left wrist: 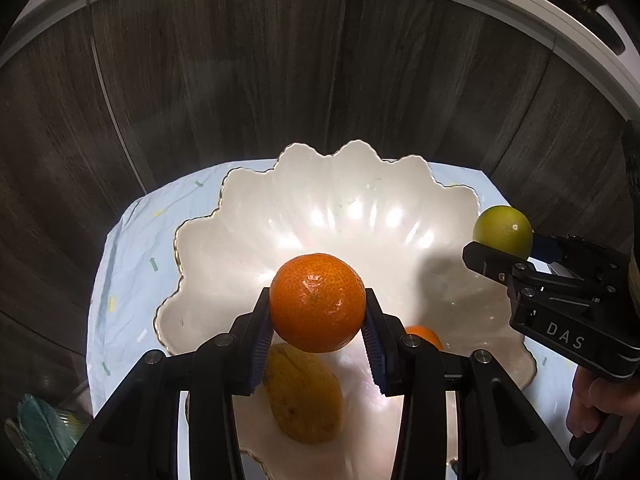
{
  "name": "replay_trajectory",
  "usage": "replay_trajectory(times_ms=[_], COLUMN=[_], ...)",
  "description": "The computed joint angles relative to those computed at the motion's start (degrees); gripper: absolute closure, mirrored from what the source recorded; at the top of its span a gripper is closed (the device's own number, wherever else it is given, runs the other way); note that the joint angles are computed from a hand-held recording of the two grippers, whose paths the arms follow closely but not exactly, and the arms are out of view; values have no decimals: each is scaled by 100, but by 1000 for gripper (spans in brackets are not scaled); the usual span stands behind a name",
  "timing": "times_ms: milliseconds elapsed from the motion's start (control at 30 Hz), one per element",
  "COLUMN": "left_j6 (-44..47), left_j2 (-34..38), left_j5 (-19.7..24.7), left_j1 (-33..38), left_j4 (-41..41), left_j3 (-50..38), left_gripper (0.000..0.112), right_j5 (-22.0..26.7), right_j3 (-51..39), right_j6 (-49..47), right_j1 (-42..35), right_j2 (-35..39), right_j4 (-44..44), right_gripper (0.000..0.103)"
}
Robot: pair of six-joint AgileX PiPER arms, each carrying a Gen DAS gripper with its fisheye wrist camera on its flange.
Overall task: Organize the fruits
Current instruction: 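Open both tools to drop the mandarin and apple into the bowl, then withdraw both tools from the bowl toward the fruits on the cloth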
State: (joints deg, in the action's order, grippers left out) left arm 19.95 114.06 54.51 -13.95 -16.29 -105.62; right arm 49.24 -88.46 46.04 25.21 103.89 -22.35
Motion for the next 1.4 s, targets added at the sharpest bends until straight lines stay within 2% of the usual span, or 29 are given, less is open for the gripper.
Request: replay_trajectory(times_ms=[300,367,433,467,567,600,700,833,1033,1400], left_j6=[-160,-164,-191,-182,-234,-248,-271,-344,-445,-399], left_j2=[246,271,173,119,86,66,-10,-216,-696,-1495], left_j5=[155,222,67,-11,2,-5,5,-25,12,156], left_j1=[48,63,67,75,82,91,105,137,183,224], left_j4=[100,78,118,115,172,178,192,218,299,271], left_j3=[-275,-293,-136,-57,-55,-41,1,137,338,605], left_gripper=[69,63,48,47,41,40,39,28,20,19], right_j5=[42,74,177,230,246,290,410,577,881,1503], right_j3=[-211,-222,-286,-312,-267,-274,-367,-439,-456,-352], right_j6=[-147,-109,-150,-150,148,291,357,490,733,1154], right_j1=[-121,-110,-106,-109,-35,17,79,194,531,1158], right_j2=[264,274,312,323,224,176,116,-3,-358,-970], right_j4=[379,371,416,438,145,-24,-153,-341,-765,-1388], right_gripper=[53,53,53,52,25,21,21,17,15,15])
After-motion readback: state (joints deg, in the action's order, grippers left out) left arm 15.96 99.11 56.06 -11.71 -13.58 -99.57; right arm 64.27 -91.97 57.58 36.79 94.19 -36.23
